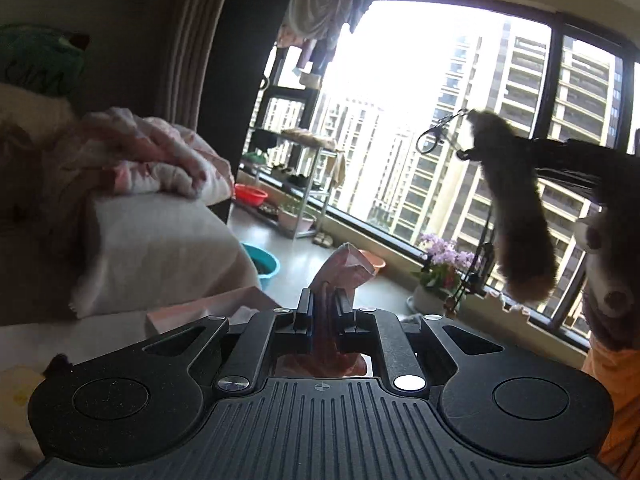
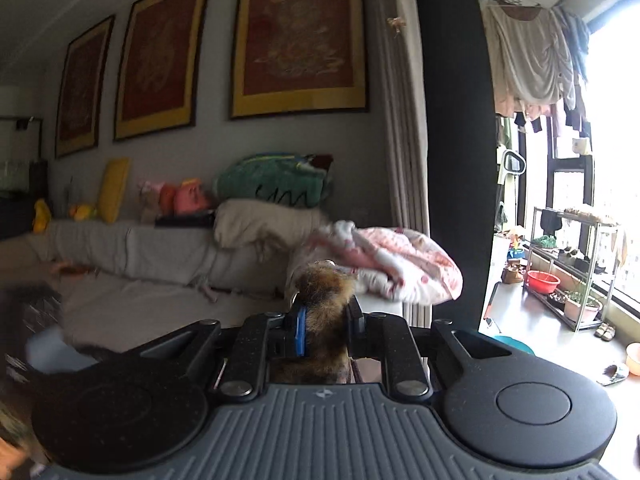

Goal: Organize soft objects
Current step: 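Open the left tool over the pink box while the right tool drops the keychain in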

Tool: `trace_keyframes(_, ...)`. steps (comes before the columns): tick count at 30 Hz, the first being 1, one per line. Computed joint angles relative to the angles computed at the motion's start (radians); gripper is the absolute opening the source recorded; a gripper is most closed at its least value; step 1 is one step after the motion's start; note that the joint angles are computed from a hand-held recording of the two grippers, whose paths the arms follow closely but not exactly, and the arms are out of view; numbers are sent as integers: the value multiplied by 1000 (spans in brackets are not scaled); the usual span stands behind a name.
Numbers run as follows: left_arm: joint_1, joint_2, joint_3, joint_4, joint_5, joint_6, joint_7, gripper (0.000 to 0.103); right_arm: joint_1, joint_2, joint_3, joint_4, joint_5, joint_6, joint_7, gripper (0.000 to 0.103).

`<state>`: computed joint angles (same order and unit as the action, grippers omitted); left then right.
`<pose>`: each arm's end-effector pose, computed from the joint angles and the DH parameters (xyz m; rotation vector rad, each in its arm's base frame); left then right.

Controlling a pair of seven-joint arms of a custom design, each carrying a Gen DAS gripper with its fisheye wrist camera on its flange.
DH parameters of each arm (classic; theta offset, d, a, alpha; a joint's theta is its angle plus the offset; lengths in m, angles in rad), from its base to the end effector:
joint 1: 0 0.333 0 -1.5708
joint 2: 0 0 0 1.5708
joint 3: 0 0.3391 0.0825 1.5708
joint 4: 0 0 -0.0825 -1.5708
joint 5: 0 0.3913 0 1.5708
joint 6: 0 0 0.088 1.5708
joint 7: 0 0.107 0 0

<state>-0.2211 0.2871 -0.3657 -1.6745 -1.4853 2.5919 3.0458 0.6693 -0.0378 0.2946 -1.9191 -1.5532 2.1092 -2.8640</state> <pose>0.6027 -0.3433 0.5209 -0.8510 2.3511 -1.8387 0.3736 0.4610 0.5929 -1.2678 1.4090 -1.1850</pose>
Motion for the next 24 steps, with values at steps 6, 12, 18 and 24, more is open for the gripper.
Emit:
trace_keyframes(6, -217, 397, 141, 427, 575, 66, -647, 17, -50, 70, -64, 82, -42, 97, -19, 18)
trace_keyframes(12, -194, 498, 84, 455, 708, 128, -540, 17, -131, 200, -157, 151, 102, 376, -48, 18)
trace_keyframes(18, -176, 476, 88, 410, 852, 115, -583, 17, -224, 395, -196, 210, 455, 674, -257, 18)
trace_keyframes(24, 67, 342, -156, 198, 695, 175, -403, 17, -198, 526, -183, 291, 695, 500, -521, 18)
